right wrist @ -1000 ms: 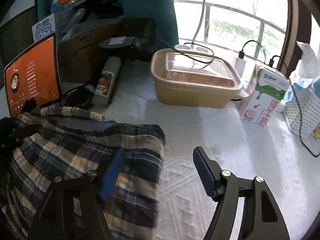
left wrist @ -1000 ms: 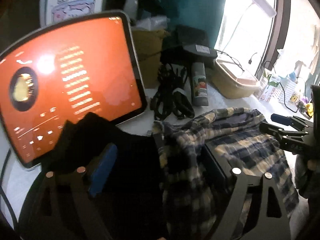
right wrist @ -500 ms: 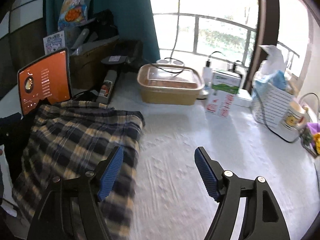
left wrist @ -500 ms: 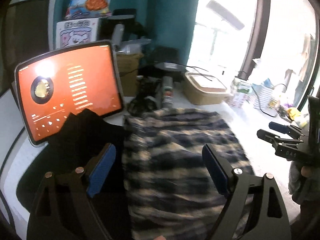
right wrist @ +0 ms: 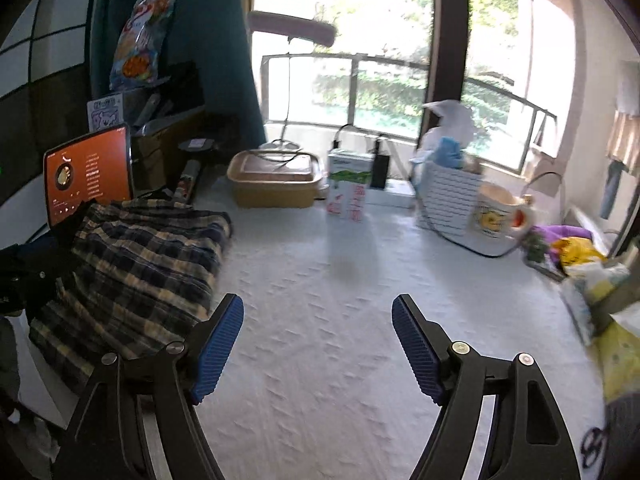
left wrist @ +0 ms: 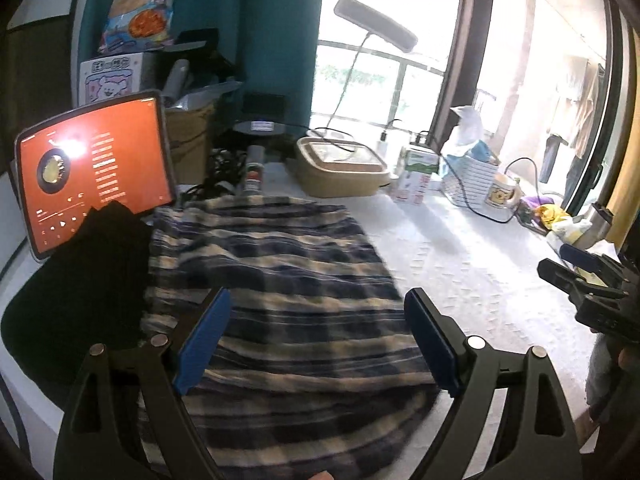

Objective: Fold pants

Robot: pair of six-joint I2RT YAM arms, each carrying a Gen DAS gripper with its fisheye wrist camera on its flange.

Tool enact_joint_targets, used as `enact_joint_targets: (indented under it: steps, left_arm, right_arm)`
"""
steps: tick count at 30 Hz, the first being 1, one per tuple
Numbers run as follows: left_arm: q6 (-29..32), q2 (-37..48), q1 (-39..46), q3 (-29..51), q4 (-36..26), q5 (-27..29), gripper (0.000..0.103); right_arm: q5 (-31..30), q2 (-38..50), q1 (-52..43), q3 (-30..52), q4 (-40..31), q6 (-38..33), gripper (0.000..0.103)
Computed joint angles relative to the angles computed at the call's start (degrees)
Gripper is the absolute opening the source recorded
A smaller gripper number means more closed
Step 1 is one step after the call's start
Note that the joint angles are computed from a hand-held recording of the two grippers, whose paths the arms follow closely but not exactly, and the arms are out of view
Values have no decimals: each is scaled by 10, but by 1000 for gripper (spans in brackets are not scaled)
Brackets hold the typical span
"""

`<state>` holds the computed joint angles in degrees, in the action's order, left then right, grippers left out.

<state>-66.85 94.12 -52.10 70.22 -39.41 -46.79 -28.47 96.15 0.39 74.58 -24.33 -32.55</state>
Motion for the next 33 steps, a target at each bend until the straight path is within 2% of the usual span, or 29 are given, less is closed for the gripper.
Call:
enact_joint_targets:
  steps: [9,17,19,23,25,33]
  left_arm:
    - [-10,84,-59,151,-95,-67,88]
    - [-46,131,-119,283,-235,-162,88]
    - [-61,136,-128,301,-263,-178,88]
    - [-109,152,-146,340,-335,-209,100]
    - [-129,161,-151,356,-363,-218,101]
    - [-228,219,-175,451,-502,-254,101]
  right_arm:
    - [-72,-56,-94,-14,-17,-26,81]
    - [-134,-103,-151,-16,-29,-17,83]
    - [-150,-115,-166,-14,-33,-12,83]
    - [-173,-141,-184,-20,-32,-2,88]
    - [-184,-155,-194,-24,-36,-3,91]
    - [-212,-189,-226,-28,-48,-5,91]
